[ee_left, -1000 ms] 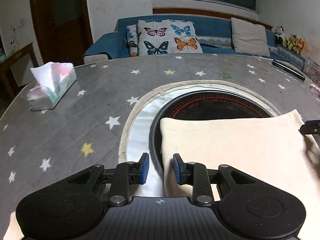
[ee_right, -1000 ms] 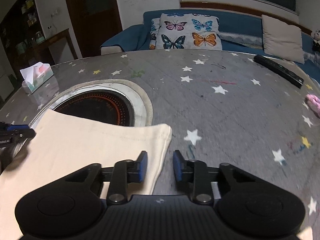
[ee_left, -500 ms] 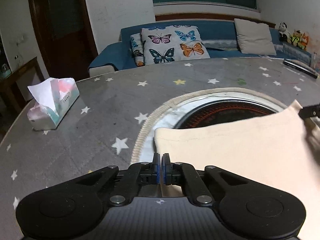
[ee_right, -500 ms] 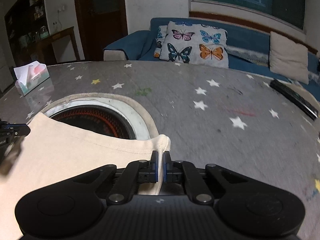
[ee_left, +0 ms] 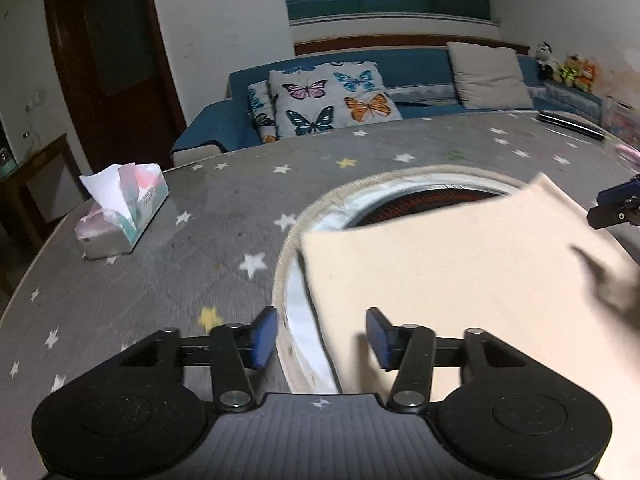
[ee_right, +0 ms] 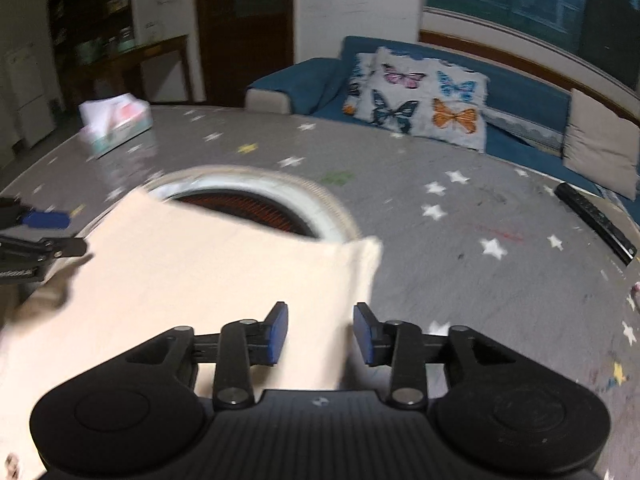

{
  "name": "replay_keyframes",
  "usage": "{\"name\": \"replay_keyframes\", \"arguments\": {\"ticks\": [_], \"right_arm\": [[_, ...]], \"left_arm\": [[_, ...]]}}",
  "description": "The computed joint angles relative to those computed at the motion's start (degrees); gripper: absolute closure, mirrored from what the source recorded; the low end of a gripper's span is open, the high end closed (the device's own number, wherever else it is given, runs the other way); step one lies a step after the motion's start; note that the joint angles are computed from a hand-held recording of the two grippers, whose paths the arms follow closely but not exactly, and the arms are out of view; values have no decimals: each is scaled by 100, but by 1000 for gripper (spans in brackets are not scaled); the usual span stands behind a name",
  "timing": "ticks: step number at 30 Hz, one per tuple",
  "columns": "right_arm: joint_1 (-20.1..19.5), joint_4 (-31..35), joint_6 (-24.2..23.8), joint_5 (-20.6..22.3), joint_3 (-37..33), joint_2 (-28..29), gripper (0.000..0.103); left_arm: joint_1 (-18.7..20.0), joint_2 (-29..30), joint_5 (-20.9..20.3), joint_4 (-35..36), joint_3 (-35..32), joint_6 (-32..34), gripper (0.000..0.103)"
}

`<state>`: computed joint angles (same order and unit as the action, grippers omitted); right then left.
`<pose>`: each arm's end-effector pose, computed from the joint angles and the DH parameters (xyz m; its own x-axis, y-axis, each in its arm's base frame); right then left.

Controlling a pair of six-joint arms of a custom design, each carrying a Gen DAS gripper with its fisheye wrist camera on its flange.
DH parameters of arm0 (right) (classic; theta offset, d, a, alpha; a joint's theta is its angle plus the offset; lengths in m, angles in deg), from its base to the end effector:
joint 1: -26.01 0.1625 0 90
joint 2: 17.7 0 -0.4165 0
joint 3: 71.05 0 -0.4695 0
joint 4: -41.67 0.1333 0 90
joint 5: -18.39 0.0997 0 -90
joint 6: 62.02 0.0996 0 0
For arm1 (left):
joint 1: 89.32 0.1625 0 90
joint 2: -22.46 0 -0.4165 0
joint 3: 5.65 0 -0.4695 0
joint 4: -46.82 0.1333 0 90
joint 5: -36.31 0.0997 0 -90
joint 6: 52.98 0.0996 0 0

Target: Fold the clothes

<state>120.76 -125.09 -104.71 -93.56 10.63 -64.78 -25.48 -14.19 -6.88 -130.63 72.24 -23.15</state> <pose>0.1625 -0.7953 0.1993 -0.6531 -0.3736 0.6588 -0.6859 0.6604 -0.3055 -0.1703 -0.8137 0.1264 -0.5825 0.1609 -0.7968 0.6857 0.6237 -0.3753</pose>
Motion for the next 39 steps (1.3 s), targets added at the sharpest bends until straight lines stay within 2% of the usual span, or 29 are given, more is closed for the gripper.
{"name": "replay_keyframes", "arguments": {"ticks": [4, 7, 11, 15, 19, 24, 30, 36, 39], "right_arm": [[76, 86, -304, 65, 720, -405, 56], [138, 103, -522, 128, 1214, -665, 54], [194, 166, -654, 306, 1807, -1022, 49], [204, 25, -789, 450, 2359, -1337, 46], [236, -526, -1114, 443, 2797, -1517, 46], [333, -573, -1181, 464, 2747, -1503, 45], [433, -462, -1066, 590, 2457, -1177, 45], [583, -317, -1107, 839, 2282, -893, 45], [651, -209, -1153, 905, 2234, -763, 45]], "left_arm": [[-100, -288, 89, -256, 612, 107, 43], [-172, -447, 200, -510, 1012, 256, 36], [-261, -626, 281, -957, 1458, 432, 31], [-325, -727, 316, -1447, 1790, 665, 25], [-350, -816, 380, -1722, 2032, 634, 22], [-345, -999, 476, -1854, 2262, 269, 19], [-254, -1241, 884, -2078, 2484, -138, 19], [-96, -1447, 1537, -2361, 2522, -614, 24], [0, -1614, 1703, -2137, 2528, -1213, 31]]}}
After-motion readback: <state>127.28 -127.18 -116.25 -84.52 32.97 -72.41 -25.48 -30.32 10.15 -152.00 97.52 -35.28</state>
